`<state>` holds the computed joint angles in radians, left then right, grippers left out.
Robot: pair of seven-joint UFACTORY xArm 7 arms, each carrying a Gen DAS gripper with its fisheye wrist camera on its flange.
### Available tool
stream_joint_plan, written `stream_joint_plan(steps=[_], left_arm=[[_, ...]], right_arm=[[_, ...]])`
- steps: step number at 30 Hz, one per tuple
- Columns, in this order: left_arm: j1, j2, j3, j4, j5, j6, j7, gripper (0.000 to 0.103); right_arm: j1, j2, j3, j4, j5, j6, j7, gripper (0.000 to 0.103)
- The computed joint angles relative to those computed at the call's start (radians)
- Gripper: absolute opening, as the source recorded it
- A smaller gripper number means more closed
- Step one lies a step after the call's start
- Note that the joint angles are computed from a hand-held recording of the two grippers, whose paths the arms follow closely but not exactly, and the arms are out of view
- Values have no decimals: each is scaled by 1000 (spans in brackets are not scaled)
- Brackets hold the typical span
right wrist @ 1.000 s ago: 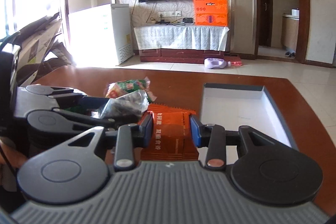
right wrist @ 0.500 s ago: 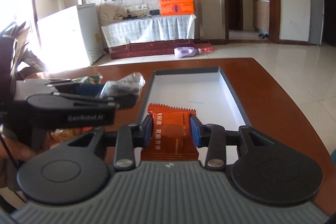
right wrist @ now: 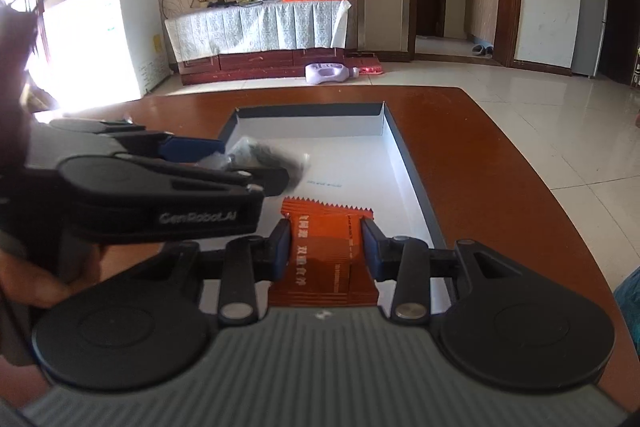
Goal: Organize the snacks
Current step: 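Carry both packets into the box lid and open both tools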
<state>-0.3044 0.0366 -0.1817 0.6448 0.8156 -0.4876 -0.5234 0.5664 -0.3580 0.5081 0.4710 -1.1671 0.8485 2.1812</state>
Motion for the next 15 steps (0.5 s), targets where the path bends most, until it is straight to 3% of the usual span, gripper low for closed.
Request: stream_joint_plan(steps=[4, 6, 11, 15], left_arm=[[-26, 6, -10, -21, -132, 1, 121, 89], [-32, 6, -14, -28, -161, -2, 147, 91], [-40, -39, -7, -81, -216, -24, 224, 97], [-40, -108, 24, -148, -211, -61, 208, 98]], right_arm=[[-5, 40, -13, 12, -10, -3, -14, 42], [7, 36, -9, 8, 1, 11, -15, 42], [44, 10, 13, 1, 63, 59, -7, 64], [70, -15, 47, 7, 119, 103, 9, 66]])
